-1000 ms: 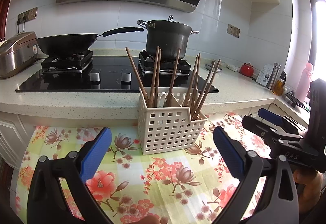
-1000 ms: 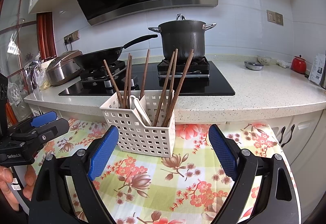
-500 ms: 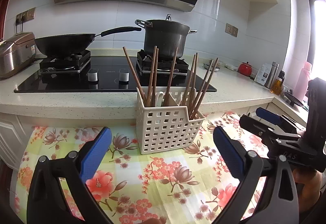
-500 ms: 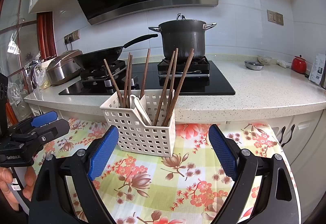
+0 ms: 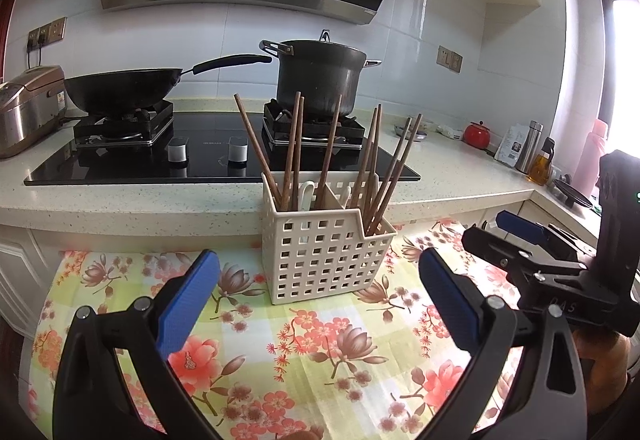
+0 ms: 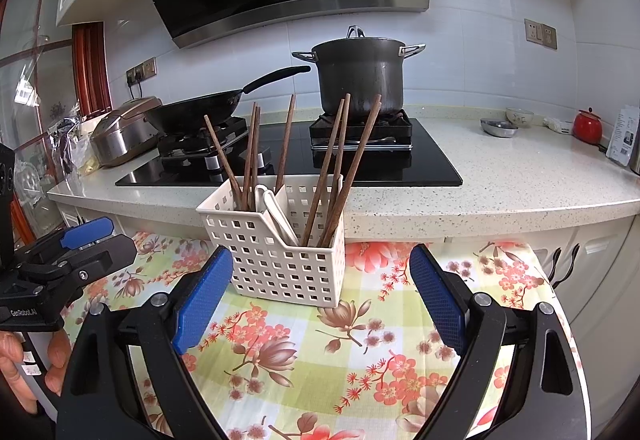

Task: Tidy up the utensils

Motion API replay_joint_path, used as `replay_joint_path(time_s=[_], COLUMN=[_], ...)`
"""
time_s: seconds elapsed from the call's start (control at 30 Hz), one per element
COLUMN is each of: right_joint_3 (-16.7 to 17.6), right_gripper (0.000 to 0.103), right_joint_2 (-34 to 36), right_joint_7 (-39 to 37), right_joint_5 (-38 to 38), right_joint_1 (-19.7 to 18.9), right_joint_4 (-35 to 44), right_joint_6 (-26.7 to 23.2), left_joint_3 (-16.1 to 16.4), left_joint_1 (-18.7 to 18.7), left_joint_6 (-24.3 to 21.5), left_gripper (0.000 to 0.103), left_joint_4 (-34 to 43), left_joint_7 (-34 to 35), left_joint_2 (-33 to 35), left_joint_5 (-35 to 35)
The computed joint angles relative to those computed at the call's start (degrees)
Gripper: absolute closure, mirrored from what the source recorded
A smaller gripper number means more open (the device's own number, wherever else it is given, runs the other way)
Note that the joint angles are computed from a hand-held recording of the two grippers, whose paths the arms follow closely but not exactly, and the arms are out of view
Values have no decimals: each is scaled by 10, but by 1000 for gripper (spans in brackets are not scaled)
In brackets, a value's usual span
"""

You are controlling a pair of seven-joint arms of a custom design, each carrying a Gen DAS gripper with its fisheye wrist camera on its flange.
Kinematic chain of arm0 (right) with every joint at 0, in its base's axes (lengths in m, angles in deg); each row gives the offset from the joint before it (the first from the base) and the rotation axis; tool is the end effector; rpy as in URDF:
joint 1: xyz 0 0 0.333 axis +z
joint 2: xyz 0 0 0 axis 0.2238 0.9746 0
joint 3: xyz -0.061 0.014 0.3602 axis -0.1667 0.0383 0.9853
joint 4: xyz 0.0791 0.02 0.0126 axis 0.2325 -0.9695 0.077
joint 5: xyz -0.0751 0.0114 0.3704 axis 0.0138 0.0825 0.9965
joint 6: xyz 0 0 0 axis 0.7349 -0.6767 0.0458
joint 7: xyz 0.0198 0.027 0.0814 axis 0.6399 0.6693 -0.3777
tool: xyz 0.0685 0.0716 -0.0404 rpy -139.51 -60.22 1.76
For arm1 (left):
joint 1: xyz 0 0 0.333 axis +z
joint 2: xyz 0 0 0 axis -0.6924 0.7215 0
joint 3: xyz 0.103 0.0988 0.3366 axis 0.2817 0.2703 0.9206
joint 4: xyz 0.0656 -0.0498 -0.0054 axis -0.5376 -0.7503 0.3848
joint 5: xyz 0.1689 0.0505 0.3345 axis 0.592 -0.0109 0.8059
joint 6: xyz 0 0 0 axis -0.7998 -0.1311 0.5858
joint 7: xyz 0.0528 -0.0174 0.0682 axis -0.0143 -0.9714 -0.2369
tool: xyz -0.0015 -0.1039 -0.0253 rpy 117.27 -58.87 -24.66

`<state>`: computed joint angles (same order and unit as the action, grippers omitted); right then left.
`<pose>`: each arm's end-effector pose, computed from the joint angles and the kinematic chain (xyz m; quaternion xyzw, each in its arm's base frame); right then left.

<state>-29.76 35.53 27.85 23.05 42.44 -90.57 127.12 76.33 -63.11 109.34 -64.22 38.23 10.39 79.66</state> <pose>0.6447 0.2187 0.4812 -0.6024 0.5893 -0.3231 0.4307 0.6669 -0.3407 0.4839 -0.4862 0.6927 -0.4809 0.2291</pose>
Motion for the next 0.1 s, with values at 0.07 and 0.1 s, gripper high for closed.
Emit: replay_joint_path(time_s=[0.07, 0.1], right_joint_3=[0, 2], right_gripper=[18, 18], right_joint_2=[0, 0], right_joint_7=[0, 1], right_joint_5=[-1, -2], right_joint_1=[0, -2], right_joint_4=[-1, -1], right_joint_6=[1, 1], left_joint_3=[-4, -3], left_joint_1=[3, 2], left_joint_6=[-2, -3], left_gripper=[5, 5], left_joint_4=[0, 0], left_joint_7=[3, 4], left_joint_2=[0, 0], left_joint_5=[1, 1])
